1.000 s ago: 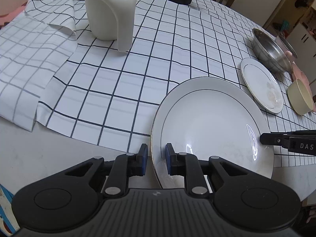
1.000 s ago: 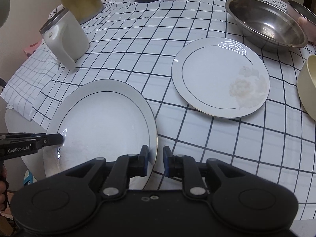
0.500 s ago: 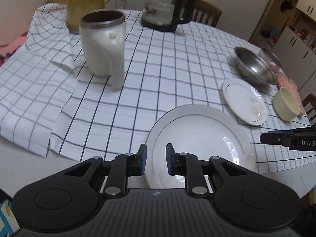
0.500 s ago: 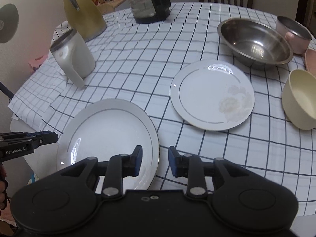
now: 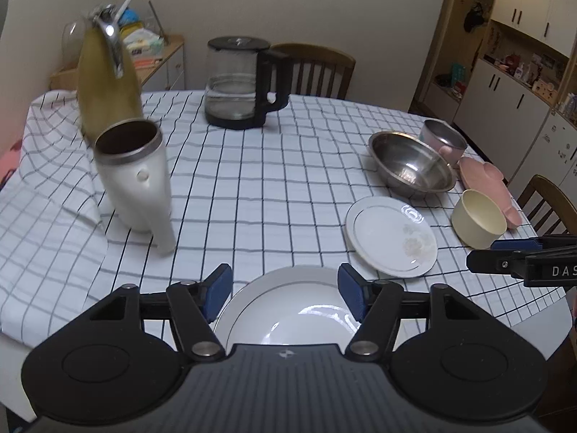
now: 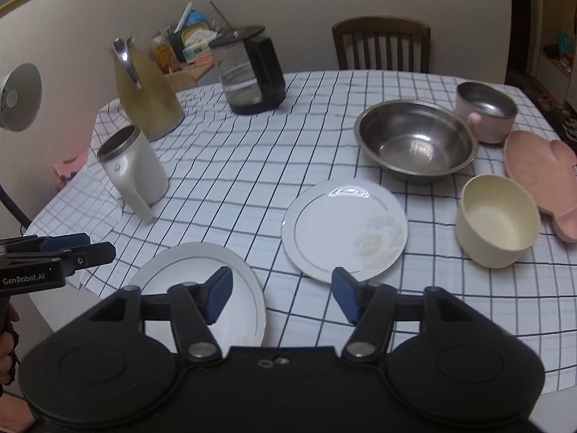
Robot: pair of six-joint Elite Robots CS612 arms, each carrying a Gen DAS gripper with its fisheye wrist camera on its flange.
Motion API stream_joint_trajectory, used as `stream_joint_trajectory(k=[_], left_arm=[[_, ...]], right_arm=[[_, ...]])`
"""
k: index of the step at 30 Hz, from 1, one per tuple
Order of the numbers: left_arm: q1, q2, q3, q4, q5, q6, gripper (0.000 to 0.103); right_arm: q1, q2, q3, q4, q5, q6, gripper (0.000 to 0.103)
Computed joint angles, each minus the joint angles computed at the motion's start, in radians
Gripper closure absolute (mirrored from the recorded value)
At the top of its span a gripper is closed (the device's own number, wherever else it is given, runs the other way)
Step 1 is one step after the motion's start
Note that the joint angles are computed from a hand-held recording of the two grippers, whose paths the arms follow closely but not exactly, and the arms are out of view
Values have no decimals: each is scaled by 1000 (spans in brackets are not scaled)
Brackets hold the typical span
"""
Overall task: Organize plates and bowls
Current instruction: 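Lower the large white plate onto the table and open both grippers, then move both grippers to the floral white plate and grip its rim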
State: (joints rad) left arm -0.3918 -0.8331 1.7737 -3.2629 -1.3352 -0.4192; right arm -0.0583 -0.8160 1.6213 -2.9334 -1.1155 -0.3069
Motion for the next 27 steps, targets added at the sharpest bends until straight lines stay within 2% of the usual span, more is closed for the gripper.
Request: stream_joint_trajectory(k=[8, 14, 15, 16, 21, 27], left_arm=[[-18, 13, -39, -23, -2, 43, 25], [-22, 35, -79, -27, -35, 60, 23], [-23, 39, -87, -24, -38, 64, 18], [-23, 44, -96, -23, -48, 69, 13], [-26, 72, -145, -14, -76, 98, 12], [-8, 117, -246, 124, -158, 100, 12]], right_arm=[[-25, -12, 33, -135, -3, 64, 20], [-41, -12, 53, -234, -25, 118, 6], [-43, -11, 55, -248, -30, 127, 4], [-45, -8, 55, -261, -35, 136, 3], [-52, 3, 54, -302, -66, 173, 0], [-54, 26, 27, -269, -87, 193, 0]])
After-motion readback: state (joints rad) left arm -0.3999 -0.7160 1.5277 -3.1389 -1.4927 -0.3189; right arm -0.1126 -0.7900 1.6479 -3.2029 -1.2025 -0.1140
